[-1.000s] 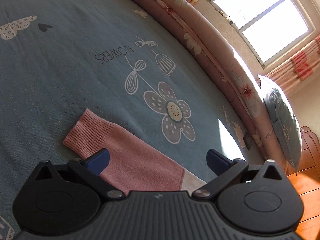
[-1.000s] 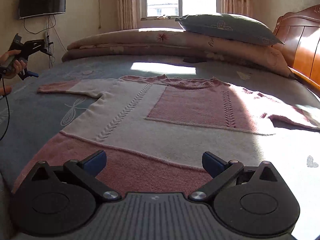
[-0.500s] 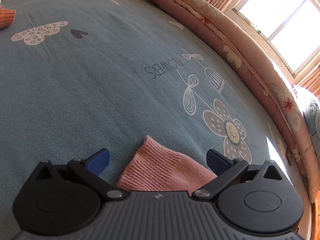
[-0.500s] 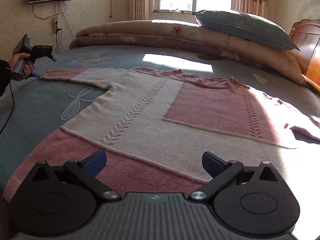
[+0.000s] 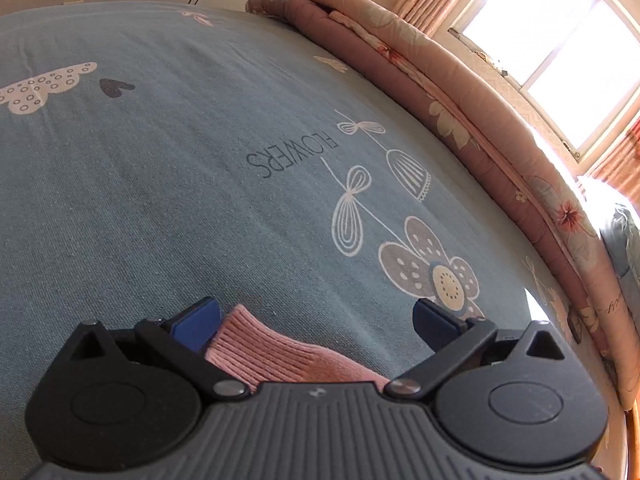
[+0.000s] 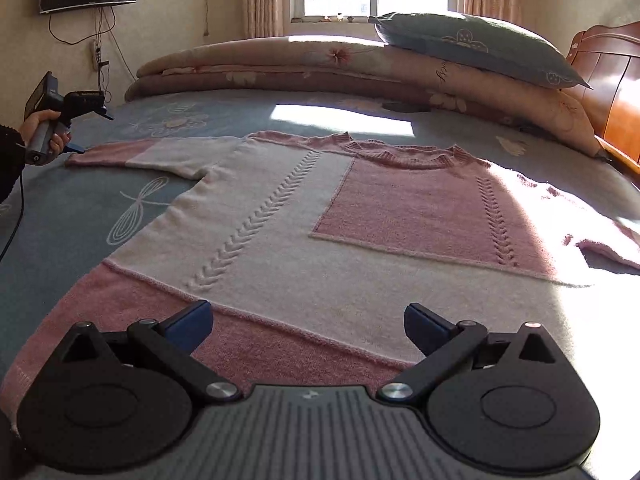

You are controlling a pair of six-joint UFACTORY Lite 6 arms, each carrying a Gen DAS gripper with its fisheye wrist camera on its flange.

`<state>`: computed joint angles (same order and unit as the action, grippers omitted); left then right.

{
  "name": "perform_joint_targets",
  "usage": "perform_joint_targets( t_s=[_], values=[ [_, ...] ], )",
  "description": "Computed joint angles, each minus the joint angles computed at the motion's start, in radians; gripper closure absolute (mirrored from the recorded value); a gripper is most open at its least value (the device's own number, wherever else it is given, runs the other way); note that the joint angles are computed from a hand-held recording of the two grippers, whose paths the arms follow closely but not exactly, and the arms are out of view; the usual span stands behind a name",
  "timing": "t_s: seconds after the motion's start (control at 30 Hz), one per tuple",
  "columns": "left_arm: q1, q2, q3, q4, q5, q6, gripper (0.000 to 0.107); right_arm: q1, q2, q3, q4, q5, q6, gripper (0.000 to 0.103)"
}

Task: Fold clothes
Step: 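Move the open left gripper out to the pink ribbed sleeve cuff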

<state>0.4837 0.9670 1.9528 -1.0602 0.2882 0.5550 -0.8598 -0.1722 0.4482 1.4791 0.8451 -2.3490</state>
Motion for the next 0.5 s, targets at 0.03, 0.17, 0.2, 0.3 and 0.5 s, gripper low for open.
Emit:
perform_joint_targets(
  t_s=[0.03, 0.17, 0.2, 0.3, 0.5],
  values=[
    [0.009, -0.010, -0.007, -0.061, 0.036, 0.046, 0.005, -0.001, 0.002, 0.001, 0.002, 0.003, 0.003, 0.000],
    [0.001, -0.052, -0.086, -0.316, 0.153, 0.340, 0.005, 0.006, 0.014, 0.004, 0.005, 0.010, 0.016, 0.000],
    [-0.010, -0.039, -0.070, -0.282, 0.174, 0.327, 0.005, 0.010, 0.014, 0.002, 0.003, 0.009, 0.018, 0.000],
    [-0.044, 0.019, 0.012, -0.140, 0.176, 0.213, 0.005, 0.016, -0.005, -0.014, -0.001, 0.008, 0.013, 0.000],
    [-0.084, -0.097, -0.156, 0.004, -0.139, 0.059, 0.005, -0.017, -0.035, -0.020, -0.014, 0.023, 0.008, 0.000]
  ],
)
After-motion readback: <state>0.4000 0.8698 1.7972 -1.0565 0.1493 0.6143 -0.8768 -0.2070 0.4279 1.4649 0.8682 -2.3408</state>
